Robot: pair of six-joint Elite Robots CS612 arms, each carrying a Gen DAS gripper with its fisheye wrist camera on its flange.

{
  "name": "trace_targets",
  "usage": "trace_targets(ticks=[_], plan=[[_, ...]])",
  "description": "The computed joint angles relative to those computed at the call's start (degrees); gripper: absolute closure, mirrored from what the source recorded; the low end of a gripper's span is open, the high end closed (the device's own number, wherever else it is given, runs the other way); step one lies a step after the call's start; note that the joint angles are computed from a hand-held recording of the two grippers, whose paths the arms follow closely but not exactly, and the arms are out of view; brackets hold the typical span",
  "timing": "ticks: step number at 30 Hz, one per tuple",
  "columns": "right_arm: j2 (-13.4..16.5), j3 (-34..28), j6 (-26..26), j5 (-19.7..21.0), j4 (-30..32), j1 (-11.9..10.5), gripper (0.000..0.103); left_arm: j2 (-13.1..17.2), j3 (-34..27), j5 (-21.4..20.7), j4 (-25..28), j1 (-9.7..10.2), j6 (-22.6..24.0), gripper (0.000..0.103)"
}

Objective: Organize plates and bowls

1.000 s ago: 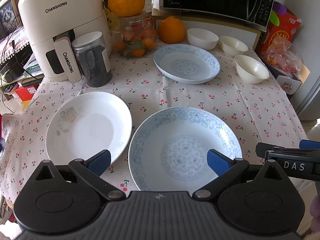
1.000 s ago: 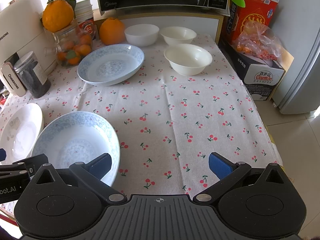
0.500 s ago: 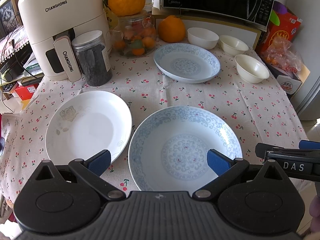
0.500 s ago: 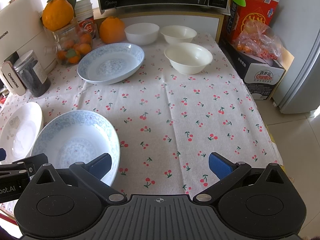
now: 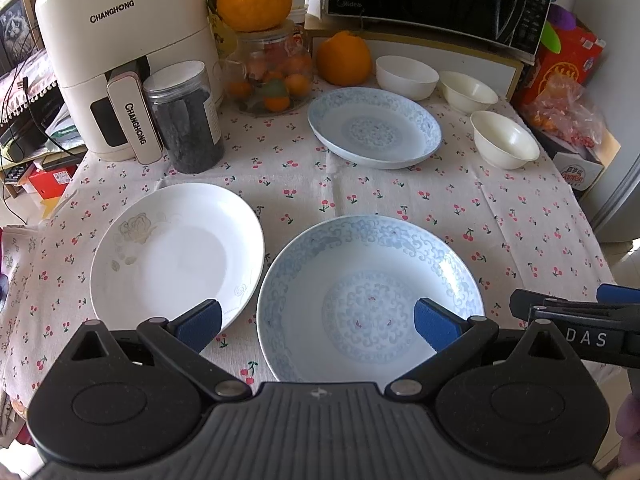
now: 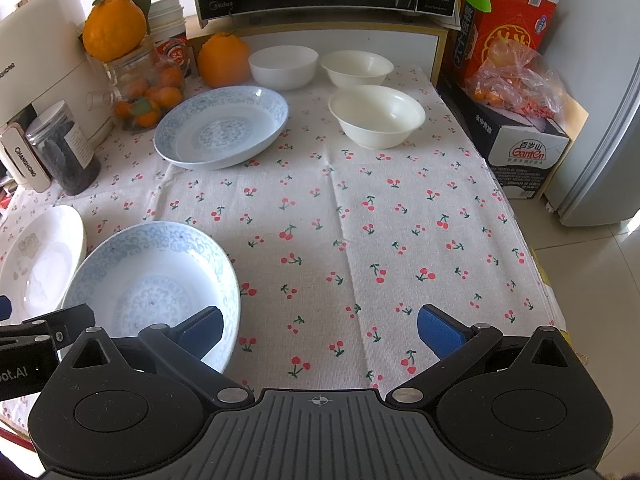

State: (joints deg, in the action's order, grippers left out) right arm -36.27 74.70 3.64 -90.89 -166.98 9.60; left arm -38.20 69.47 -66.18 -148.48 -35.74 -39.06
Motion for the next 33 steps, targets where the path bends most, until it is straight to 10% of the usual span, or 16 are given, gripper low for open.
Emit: trace_targets(ticks=[33], plan=[[4.1, -13.5, 3.2, 6.7, 10.4, -1.3, 0.000, 5.1, -9.9, -2.4, -1.0, 2.88, 8.5, 0.001]])
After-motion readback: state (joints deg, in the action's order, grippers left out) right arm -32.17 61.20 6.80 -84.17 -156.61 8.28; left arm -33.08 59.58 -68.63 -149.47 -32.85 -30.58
